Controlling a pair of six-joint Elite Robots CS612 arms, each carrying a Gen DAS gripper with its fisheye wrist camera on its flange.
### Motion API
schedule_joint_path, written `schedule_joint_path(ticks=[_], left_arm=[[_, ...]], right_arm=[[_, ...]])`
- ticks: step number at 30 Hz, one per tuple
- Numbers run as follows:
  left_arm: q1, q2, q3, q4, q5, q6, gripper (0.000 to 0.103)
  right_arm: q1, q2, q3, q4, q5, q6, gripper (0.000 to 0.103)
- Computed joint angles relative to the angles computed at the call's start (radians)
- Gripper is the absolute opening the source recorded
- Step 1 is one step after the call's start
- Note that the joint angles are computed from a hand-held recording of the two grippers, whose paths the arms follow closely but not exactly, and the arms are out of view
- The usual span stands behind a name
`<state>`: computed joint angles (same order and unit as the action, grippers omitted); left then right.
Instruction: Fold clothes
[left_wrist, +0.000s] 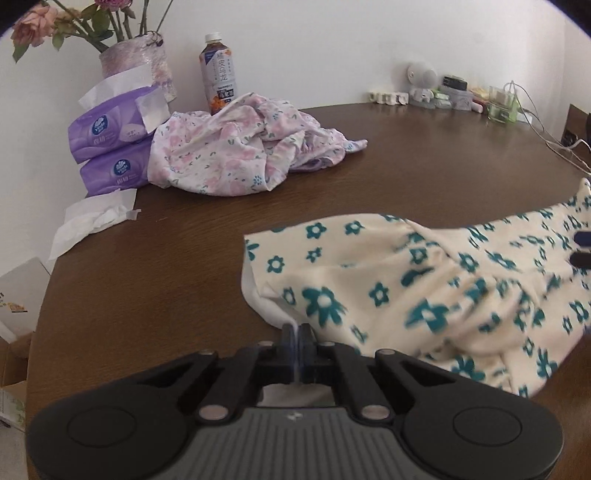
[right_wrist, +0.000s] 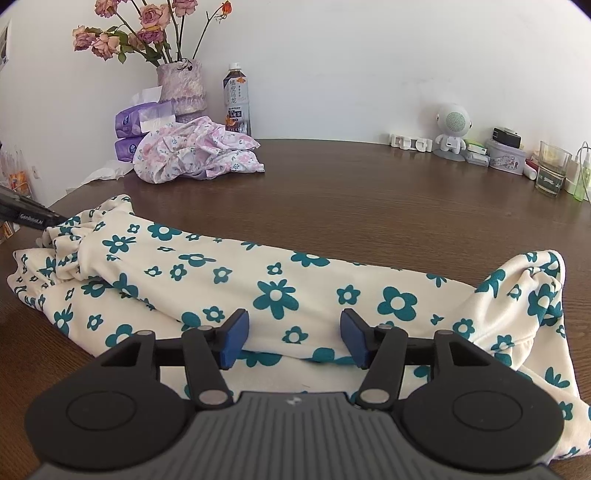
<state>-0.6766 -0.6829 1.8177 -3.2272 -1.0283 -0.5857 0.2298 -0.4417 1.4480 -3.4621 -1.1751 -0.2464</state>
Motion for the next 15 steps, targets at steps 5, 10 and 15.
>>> schedule_joint_path(ticks=[5,10,15], left_arm=[[-0.024,-0.034,0.064,-0.010,-0.016,-0.021,0.001],[-0.029,-0.045,0.083,-0.095,-0.027,0.091,0.016],[-0.021,-0.058,0.069,0.011,-0.078,0.207,0.017]], right_arm=[[-0.002,0.000,-0.001,0.005,0.009,-0.006,0.058],[-0.001,-0.002,0.000,0.007,0.009,-0.013,0.059],[0.000,-0.002,0.000,0.007,0.005,-0.014,0.059]])
